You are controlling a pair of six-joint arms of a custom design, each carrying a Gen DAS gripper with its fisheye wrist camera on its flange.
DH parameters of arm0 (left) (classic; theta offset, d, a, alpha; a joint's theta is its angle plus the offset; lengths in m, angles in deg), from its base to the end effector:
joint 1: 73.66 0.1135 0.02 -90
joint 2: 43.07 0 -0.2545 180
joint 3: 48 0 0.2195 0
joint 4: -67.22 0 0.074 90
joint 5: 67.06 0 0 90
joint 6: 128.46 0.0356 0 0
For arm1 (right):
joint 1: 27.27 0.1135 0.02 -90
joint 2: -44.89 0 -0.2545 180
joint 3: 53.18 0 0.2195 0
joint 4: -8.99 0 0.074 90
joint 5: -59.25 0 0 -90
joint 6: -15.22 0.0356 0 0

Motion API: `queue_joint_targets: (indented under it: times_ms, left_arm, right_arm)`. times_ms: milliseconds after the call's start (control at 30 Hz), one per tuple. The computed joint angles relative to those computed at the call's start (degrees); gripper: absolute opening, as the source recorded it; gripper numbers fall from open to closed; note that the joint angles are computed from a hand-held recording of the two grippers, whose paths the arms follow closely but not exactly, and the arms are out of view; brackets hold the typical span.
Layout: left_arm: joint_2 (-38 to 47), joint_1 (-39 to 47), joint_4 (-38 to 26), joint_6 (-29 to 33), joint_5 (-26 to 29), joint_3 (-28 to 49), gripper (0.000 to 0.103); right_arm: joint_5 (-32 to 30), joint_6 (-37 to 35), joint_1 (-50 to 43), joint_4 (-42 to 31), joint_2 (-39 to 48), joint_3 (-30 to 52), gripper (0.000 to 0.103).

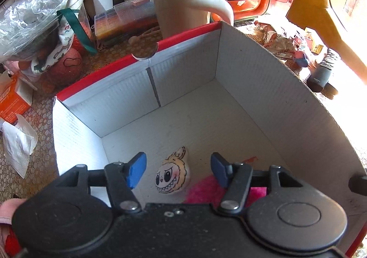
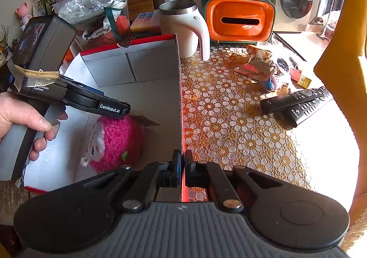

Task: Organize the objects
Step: 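Carry the keychain into the shoebox and open the left gripper, then move the left gripper back to the coiled white cable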

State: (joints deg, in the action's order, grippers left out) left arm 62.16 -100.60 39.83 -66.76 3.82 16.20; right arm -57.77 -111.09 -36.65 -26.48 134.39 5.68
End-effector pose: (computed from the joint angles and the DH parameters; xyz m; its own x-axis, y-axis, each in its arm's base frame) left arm 0.2656 -0.1219 0.1149 -0.8819 -0.0543 -0.4682 -0.1107 0.9894 0.0938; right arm 0.2487 -0.0247 0.1595 -0.7054 -0.4181 -0.5723 -0.5635 0.8207 0.0949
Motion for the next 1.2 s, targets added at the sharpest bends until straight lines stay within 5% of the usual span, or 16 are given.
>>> queue_joint_targets:
  times_ms: [167, 300, 800, 1200]
  left_arm:
    - [-4.79, -0.29, 1.03, -1.15, 0.39, -3.32, 0.065]
    - [-10.16, -1.56, 0.98, -1.85, -1.01, -6.07, 0.084]
    - [-36.89, -6.46, -8.16, -4.59, -2.93, -15.31, 0.101]
    - [-62.74, -12.7, -33.79, -15.02, -12.17, -18.26, 0.102]
  right_arm:
    - [0.22, 0.2, 0.08, 0.22, 0.1, -0.19, 0.003]
    - [0.52, 0.55, 0.27, 0.69, 0.36, -0.36, 0.003]
    - [1.16, 0.54, 0.42, 1.69, 0.0, -1.2, 0.003]
    - [1.62, 0.22, 0.62, 1.71, -1.29, -2.24, 0.003]
